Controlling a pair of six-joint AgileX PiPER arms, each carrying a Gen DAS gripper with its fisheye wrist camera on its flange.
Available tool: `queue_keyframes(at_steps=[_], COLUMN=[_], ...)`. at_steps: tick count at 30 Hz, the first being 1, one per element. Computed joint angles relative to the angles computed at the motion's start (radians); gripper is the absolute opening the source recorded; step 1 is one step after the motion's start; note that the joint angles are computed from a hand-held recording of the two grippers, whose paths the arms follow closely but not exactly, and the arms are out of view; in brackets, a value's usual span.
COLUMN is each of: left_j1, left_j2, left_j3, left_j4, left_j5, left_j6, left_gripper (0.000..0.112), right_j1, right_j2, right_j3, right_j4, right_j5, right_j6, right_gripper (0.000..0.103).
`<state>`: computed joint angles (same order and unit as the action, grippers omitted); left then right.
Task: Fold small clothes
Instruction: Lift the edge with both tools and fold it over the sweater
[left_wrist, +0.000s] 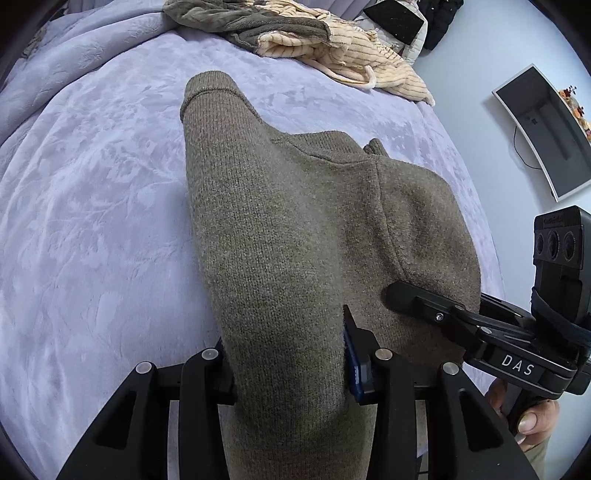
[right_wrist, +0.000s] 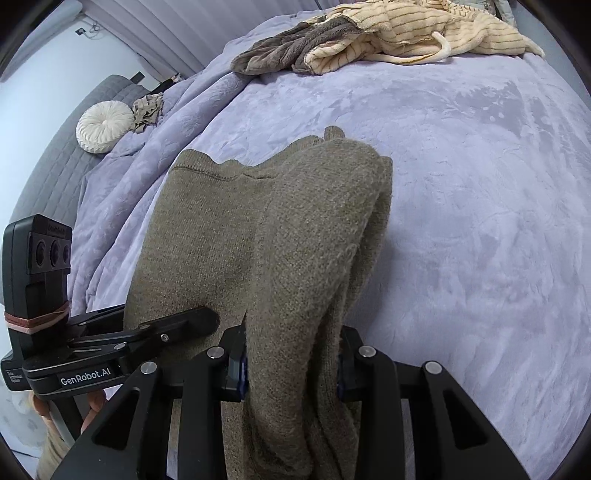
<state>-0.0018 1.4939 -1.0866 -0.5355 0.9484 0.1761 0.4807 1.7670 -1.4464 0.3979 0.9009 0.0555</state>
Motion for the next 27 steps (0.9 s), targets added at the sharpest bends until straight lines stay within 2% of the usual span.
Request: queue_keyframes(at_steps=[12, 27], left_j1=[-0.005, 0.030], left_j2=[-0.173, -0.389], left_j3=[0.132, 0.303], left_j4=[0.029, 0.079], left_j5=[0.034, 0.070], left_j6=[-0.023, -0.040], left_gripper=[0.043, 0.043], right_j1=[0.093, 0.235], right_j2=[-0.159, -0.250], right_j3=[0.163, 0.290], right_j4=[-0.058, -0.108], right_j5=[-0.035, -0.087], right_j6=[0.118, 0.231], right_gripper=[0.036, 0.035])
